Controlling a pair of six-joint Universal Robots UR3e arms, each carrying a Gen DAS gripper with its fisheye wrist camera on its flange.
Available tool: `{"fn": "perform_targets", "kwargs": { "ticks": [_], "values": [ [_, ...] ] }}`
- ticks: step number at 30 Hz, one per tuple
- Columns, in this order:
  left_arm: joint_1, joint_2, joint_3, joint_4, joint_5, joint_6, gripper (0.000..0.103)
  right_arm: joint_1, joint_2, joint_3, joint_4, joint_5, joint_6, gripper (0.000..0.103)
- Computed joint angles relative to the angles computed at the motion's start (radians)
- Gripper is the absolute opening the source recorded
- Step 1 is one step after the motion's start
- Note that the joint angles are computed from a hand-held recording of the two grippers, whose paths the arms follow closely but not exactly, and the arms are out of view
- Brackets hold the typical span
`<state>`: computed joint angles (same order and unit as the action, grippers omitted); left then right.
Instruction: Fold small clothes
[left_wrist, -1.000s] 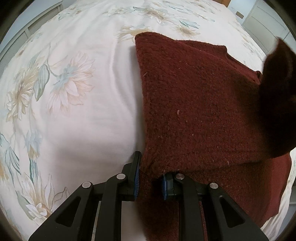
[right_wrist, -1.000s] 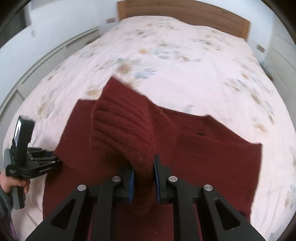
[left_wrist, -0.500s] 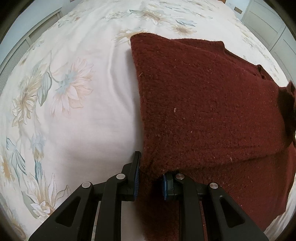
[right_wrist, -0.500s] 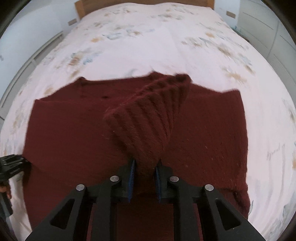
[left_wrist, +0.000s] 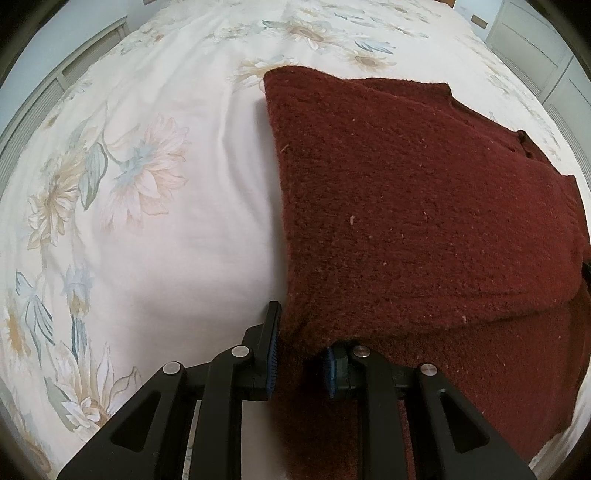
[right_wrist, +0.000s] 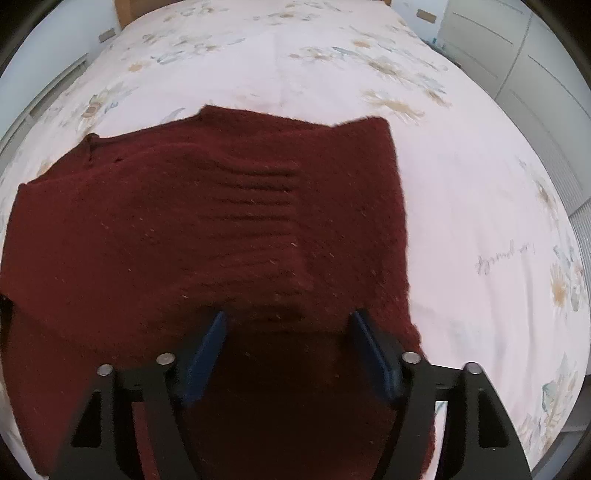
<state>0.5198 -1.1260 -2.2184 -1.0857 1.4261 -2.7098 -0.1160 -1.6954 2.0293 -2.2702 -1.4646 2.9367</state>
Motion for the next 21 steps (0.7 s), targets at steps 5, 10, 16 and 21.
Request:
{"fn": "perform_targets", "kwargs": {
  "ticks": [5,10,16,21],
  "values": [
    [-0.031,0.018,0.022,-0.029,0.031,-0.003,0.027,-0.011,-0.048,0.003,0.04,-0.019,-0.024,0.08],
    [-0.034,0.122,0.065,-0.116,0.045,0.032,0.067,-0.043,-0.13,-0.03,0.11,0.03,-0.037,0.088],
    [-0.081,0.181,0.181,-0.217,0.021,0.033,0.101,0.018,-0.137,-0.11,0.128,0.048,-0.009,0.103],
    [-0.336,0.058,0.189,-0.023,0.085,-0.148,0.102,0.172,-0.038,-0.167,0.05,-0.015,0.061,0.103]
  ]
}}
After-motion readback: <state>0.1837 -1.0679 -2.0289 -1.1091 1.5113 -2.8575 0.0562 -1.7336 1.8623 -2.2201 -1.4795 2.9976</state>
